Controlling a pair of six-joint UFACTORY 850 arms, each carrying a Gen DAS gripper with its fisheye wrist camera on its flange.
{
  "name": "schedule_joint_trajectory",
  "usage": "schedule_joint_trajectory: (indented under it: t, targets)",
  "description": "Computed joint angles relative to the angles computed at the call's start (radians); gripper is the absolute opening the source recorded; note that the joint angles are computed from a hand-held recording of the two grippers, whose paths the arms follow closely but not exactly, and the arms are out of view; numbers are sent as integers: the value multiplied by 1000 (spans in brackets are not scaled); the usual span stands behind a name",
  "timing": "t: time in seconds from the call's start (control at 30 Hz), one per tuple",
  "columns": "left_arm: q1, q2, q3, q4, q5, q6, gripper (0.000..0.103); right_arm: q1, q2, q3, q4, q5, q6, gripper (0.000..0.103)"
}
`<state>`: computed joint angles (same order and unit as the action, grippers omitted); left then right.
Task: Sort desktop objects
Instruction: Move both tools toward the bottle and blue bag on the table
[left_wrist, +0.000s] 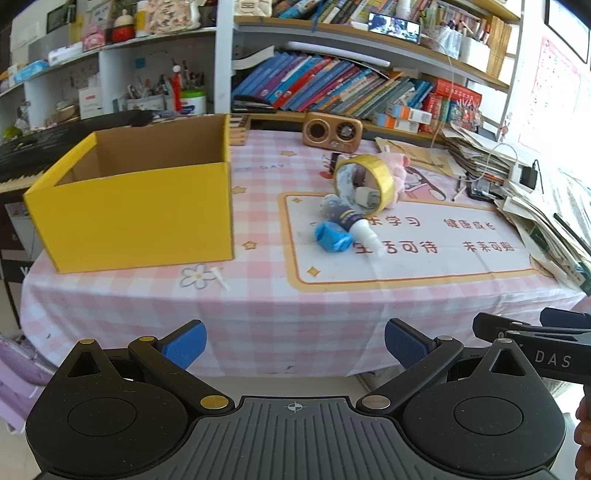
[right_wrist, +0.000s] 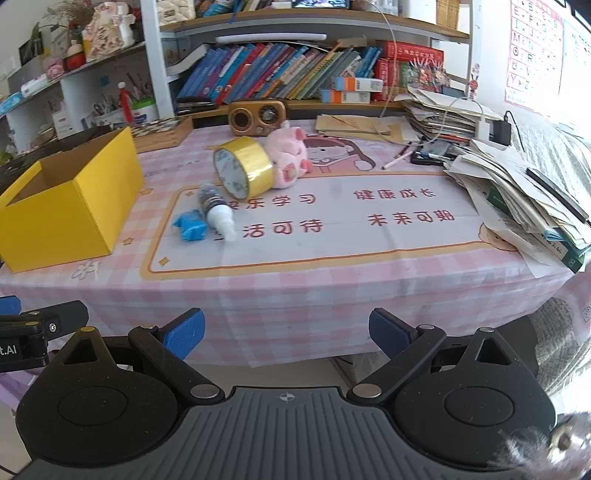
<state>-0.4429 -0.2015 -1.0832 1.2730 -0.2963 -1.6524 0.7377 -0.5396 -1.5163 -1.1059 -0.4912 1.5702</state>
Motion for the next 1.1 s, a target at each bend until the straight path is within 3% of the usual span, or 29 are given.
schedule_joint_trajectory:
  t: [0.67,1.1]
  targets:
    - [-1,-169,-195,-235,9,224,103,-97,-83,-118,211,49,-300,97]
    - [-15,-278,-337,-355,-55,310,103,-168,-158,-226,476,121,-655,82]
